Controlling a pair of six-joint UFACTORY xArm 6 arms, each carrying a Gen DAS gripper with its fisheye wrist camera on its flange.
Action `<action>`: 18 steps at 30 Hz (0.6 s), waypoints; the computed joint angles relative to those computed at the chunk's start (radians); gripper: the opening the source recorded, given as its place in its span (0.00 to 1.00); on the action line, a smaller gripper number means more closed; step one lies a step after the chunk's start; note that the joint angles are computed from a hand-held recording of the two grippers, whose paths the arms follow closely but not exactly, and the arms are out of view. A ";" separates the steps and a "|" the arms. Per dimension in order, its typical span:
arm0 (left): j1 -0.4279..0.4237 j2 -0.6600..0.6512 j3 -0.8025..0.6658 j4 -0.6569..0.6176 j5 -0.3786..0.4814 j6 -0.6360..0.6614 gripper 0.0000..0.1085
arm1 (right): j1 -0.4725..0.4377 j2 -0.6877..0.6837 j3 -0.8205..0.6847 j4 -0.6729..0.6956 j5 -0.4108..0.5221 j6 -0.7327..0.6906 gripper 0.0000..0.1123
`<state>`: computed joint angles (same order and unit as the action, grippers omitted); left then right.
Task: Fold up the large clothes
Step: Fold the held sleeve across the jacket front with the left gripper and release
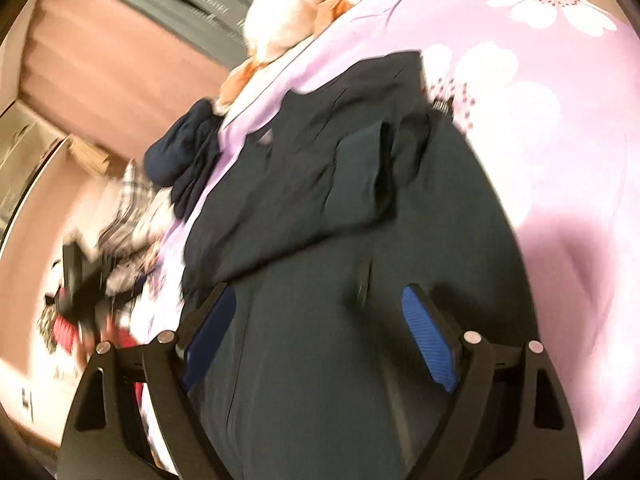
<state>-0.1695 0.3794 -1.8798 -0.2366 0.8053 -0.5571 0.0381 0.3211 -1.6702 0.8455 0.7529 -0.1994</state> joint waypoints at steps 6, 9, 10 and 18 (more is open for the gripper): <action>0.081 -0.038 0.174 -0.254 -0.101 0.080 0.50 | 0.020 0.252 -0.328 -0.291 0.016 0.279 0.76; 0.098 -0.028 0.193 -0.273 -0.127 0.064 0.50 | 0.025 0.336 -0.444 -0.353 0.037 0.345 0.68; 0.100 -0.017 0.191 -0.294 -0.142 0.068 0.50 | 0.028 0.339 -0.449 -0.359 0.037 0.353 0.62; 0.112 0.018 0.195 -0.253 -0.286 -0.028 0.41 | 0.041 0.399 -0.582 -0.488 0.101 0.353 0.07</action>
